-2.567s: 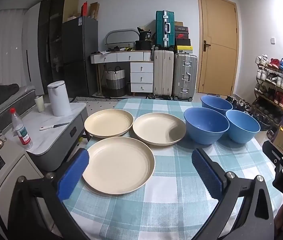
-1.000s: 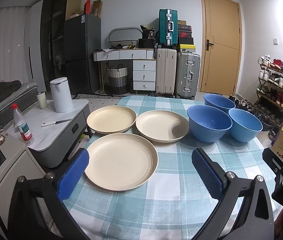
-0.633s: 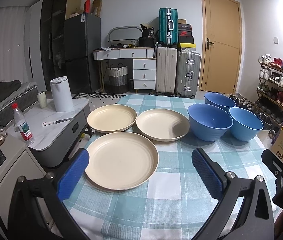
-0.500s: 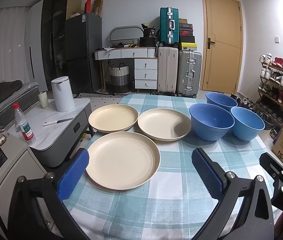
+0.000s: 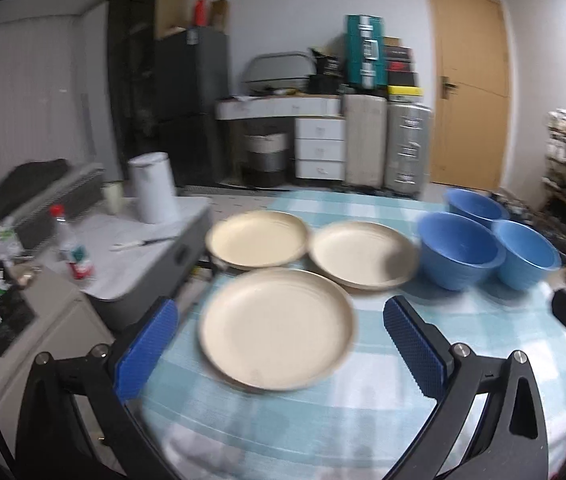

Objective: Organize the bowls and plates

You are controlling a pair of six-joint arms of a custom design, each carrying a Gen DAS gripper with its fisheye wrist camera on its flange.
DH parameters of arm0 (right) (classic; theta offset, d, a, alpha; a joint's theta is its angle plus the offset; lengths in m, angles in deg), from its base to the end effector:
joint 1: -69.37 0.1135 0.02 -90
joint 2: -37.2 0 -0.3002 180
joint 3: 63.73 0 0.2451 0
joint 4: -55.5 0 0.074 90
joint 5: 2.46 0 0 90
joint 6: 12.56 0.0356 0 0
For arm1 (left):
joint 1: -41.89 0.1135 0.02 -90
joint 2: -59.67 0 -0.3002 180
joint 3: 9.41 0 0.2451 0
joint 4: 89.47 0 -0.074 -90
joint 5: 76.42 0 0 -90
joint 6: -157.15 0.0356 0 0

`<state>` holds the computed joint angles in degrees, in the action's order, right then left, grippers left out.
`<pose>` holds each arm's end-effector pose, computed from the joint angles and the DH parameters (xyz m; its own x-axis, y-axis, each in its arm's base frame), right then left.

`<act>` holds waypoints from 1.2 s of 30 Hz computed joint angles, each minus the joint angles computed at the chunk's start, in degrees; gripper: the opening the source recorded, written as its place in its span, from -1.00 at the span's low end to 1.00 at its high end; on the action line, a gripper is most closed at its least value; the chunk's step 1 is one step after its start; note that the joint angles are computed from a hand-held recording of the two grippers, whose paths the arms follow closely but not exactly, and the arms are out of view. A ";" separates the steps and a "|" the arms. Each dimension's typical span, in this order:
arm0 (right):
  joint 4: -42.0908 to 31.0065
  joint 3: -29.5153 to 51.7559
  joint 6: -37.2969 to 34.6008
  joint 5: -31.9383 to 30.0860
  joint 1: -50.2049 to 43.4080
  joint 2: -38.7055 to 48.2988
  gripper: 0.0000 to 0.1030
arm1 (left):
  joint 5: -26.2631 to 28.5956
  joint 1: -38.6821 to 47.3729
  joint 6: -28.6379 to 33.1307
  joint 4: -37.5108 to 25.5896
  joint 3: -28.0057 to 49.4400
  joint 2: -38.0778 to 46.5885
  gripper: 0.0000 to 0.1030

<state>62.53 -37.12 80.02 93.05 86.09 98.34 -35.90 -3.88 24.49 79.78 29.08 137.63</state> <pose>0.1677 0.0468 0.1870 -0.4510 -0.0887 -0.8881 -0.1847 0.9828 -0.0044 0.1650 -0.1307 0.1766 -0.4798 -0.1383 -0.8664 -0.2704 0.9627 -0.0040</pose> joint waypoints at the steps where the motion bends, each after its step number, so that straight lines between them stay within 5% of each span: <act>1: -0.19 0.74 -0.10 0.02 0.43 0.49 0.98 | 1.41 2.26 1.66 1.17 -0.87 -1.86 1.00; 6: -4.07 7.55 0.04 -2.03 3.17 3.66 0.98 | 9.68 14.29 9.63 7.10 -4.15 -8.70 1.00; 10: -5.79 13.10 0.32 -2.75 5.55 7.48 0.98 | 21.63 25.29 16.66 10.09 -4.81 -11.43 1.00; 19: -13.46 32.89 -0.05 -5.59 10.51 21.86 0.98 | 36.76 46.03 25.10 8.17 3.23 -2.66 1.00; 26: -24.78 56.08 -0.62 -8.17 13.38 40.40 0.98 | 42.18 55.37 29.90 9.16 12.52 9.62 1.00; 30: -36.40 74.38 1.20 -12.18 12.94 54.48 0.98 | 48.23 58.24 30.44 4.97 20.74 18.81 1.00; 36: -51.04 100.33 4.87 -16.73 11.13 71.63 0.98 | 49.70 59.24 31.03 -0.46 31.78 30.11 1.00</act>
